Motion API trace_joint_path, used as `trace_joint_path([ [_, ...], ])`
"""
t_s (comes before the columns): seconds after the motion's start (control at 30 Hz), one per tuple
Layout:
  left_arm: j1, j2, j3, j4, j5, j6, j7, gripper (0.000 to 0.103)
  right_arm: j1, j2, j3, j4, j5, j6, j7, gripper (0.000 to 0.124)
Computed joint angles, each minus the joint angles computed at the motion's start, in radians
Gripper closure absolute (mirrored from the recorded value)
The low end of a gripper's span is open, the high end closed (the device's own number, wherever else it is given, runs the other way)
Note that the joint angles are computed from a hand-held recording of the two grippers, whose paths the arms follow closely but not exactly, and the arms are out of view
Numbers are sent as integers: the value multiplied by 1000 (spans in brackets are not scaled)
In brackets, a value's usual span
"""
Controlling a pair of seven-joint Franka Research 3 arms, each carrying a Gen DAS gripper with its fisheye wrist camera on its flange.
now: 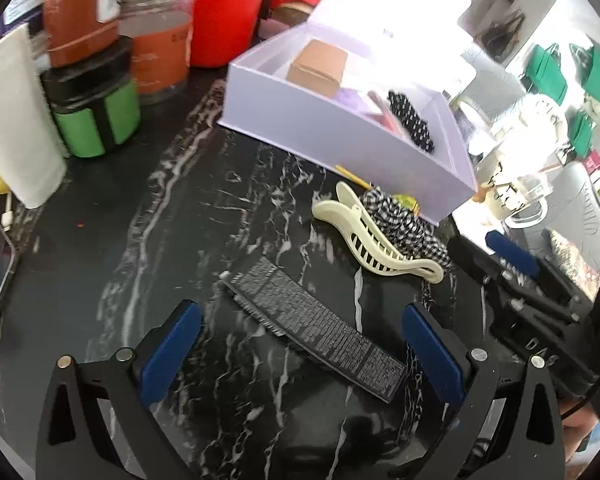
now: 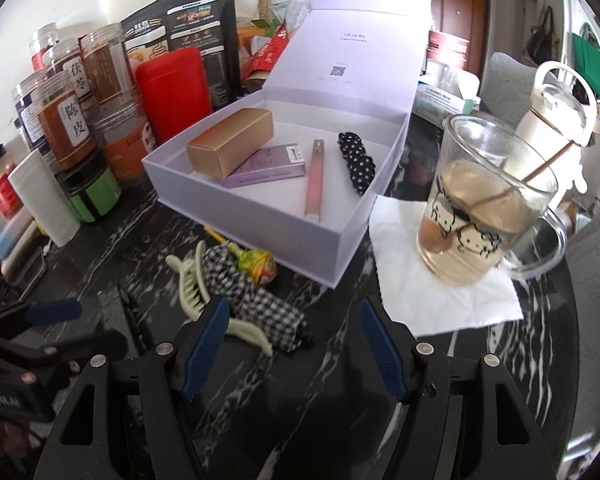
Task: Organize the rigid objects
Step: 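Grasp the black product box with the left gripper and lift it, then grasp the black-and-white gingham scrunchie with the right gripper and lift it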
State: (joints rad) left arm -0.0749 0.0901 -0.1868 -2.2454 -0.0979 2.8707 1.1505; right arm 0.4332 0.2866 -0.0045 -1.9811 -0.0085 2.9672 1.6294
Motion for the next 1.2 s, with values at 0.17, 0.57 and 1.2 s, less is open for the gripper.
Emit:
trace_joint_path([
  [0.17,-24,36,17,44,140,-55,-72,0,-87,43,101,59,132,-46,-161,55],
  [0.57,-40,-9,71,-10,567,-33,-327,55,-127,83,174,113,387,-139,-428,80],
  [1.2,33,-160,49,-178,585,76,-292,78,-59,-61,127,-82,340,-98,-394,108],
])
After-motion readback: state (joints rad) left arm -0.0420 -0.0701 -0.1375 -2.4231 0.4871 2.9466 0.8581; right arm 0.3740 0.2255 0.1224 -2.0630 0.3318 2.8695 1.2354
